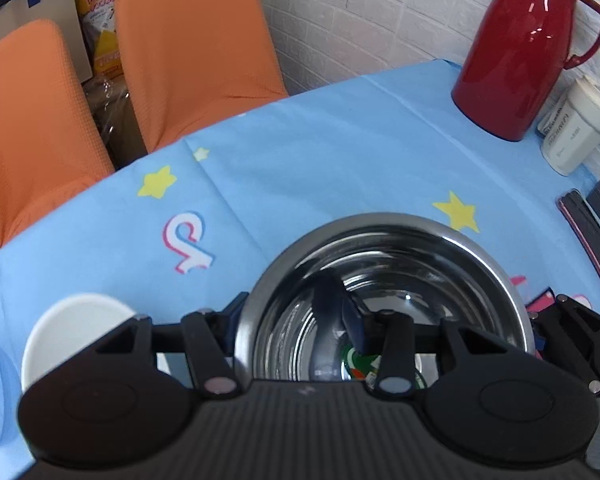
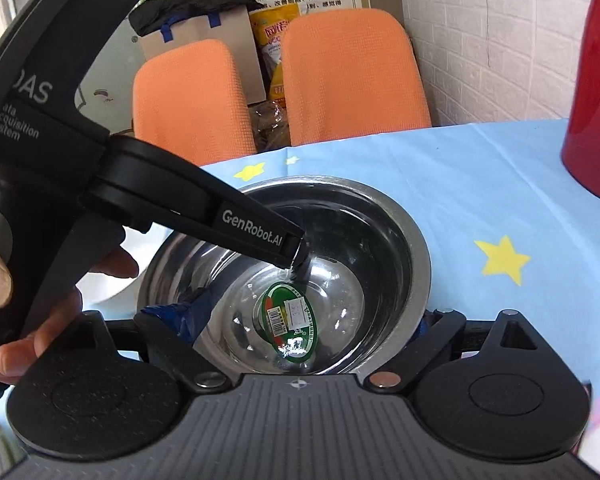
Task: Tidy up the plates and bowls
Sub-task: 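Carry the steel bowl beside the plate stack and release it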
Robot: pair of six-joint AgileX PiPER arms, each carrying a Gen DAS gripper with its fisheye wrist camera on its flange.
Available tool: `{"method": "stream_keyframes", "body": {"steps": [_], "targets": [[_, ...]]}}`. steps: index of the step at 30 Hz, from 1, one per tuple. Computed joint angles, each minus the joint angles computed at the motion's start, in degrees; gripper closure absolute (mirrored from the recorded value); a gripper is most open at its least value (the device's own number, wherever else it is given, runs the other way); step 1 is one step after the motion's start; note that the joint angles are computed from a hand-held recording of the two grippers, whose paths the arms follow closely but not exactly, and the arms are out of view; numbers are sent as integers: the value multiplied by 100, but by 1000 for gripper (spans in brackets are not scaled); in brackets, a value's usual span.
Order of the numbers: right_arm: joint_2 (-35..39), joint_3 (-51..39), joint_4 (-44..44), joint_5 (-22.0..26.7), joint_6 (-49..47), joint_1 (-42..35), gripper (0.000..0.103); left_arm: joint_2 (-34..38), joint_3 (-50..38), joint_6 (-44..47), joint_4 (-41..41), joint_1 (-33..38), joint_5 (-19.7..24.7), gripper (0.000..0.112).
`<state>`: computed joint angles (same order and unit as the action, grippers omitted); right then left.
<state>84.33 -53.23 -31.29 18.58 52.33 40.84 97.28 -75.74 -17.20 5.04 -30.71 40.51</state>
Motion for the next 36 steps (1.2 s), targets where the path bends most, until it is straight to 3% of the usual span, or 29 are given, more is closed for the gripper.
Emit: {"method": "stream_keyframes", "body": {"steps": [7, 11, 15, 20, 29, 32, 34, 36], "targets": [[-1336, 1295, -2105, 1091, 3053, 1889, 21, -1618, 1980, -2550, 1451, -1492, 37, 69], [-1554, 1605, -2622, 2169, 4498, 3364, 21, -2276, 2817, -4075, 2227, -2508, 272, 69], [-1492, 1733, -2791, 2847, 5330, 4299, 21, -2548, 3239, -5212, 2751, -3362, 528, 69], [-1482, 1880, -2747, 2795, 5660, 4563, 21, -2651, 3549, -5970, 3039, -3761, 685, 68], [-1300, 2098, -3099, 2623, 6099, 4729, 21, -2504, 3665, -6180, 3446, -3678, 462, 68], [-1550, 2216, -3004, 2369, 5925, 4535, 22, -2556, 3681, -6415, 3663, -3692, 634, 26], [-1856, 2355, -2942, 2308, 6009, 4486, 22, -2799, 3743, -6807, 3906, -3895, 1018, 23], [-2196, 2488, -2911, 2810, 6270, 4802, 22, -3207, 3823, -7064, 4010, -4161, 1450, 19]]}}
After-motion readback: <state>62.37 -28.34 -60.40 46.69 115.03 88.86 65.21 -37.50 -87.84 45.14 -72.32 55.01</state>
